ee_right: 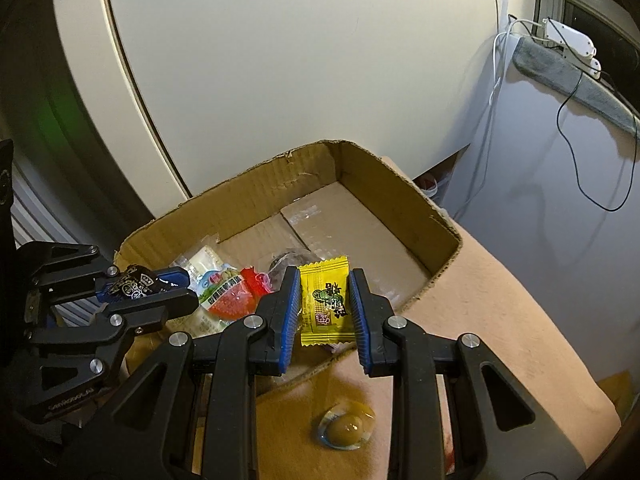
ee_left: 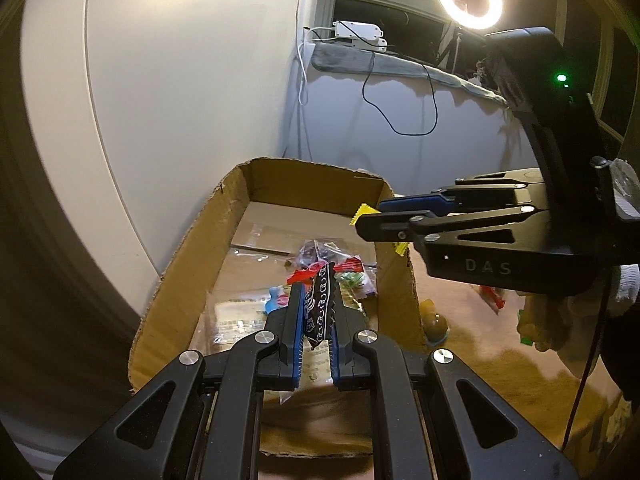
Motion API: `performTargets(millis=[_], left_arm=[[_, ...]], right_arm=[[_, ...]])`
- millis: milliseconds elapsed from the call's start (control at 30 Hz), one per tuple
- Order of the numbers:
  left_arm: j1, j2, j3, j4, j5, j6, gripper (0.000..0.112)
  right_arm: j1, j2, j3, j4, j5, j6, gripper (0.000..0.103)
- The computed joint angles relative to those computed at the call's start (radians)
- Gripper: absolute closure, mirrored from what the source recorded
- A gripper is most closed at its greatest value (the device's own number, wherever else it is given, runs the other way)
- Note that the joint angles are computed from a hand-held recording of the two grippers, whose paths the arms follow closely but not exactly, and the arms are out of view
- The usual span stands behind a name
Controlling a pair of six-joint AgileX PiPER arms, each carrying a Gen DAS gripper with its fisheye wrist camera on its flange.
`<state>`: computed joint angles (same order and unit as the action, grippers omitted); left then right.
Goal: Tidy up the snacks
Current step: 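Carry the yellow candy and black-and-white candy over the cardboard box, then open both grippers to drop both candies into the box, then move both grippers back to the Snickers bar and red-edged chocolate bag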
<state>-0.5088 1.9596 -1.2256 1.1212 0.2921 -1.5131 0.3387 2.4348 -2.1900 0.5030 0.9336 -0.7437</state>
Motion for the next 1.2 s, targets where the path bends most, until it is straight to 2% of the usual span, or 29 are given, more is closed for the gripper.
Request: performTargets(millis=[167,333,367,400,500,600,667,733,833,967,1033,1200], left_arm=[[0.003,0.000,-0.001,0.012,0.004,-0.004,0.103],[-0.004,-0.007,0.006,0.034,0.017,-0.023,0.102],[-0.005,-0.009,0.007,0.038,0.021,-0.027,0.098],[-0.006,-0.011,0.008,0.039,0.024,-0.028,0.095],[-0.009,-0.011,0.007,0.041,0.034,-0.029,0.085],[-0.012,-0.009,0.005,0.046,0.045,-0.040,0.070],[-0.012,-0.007,0.002,0.054,0.045,-0.047,0.067],[-0.017,-0.007,0.003,0.071,0.056,-0.062,0.065],[-0.026,-0.009,0.005,0.100,0.071,-0.092,0.057],[-0.036,-0.013,0.004,0.105,0.085,-0.096,0.054],[-0.045,-0.015,0.002,0.108,0.096,-0.099,0.054],[-0.072,-0.019,-0.004,0.108,0.124,-0.095,0.054]], right_arm=[[0.003,0.035,-0.063,-0.004,0.037,0.023,0.077],[0.006,0.037,-0.072,0.001,0.039,0.029,0.077],[0.006,0.037,-0.072,0.001,0.038,0.029,0.077],[0.006,0.035,-0.073,0.001,0.039,0.031,0.075],[0.005,0.030,-0.064,0.004,0.029,0.033,0.049],[0.004,0.012,-0.038,0.011,0.008,0.026,0.046],[0.003,0.008,-0.034,0.009,0.005,0.030,0.041],[0.001,-0.008,-0.007,0.012,-0.018,0.026,0.030],[-0.003,-0.020,0.005,0.013,-0.025,0.023,0.030],[-0.008,-0.040,0.035,0.009,-0.041,0.024,0.027],[-0.014,-0.057,0.062,0.012,-0.056,0.017,0.021],[-0.037,-0.104,0.132,0.033,-0.082,-0.002,0.021]])
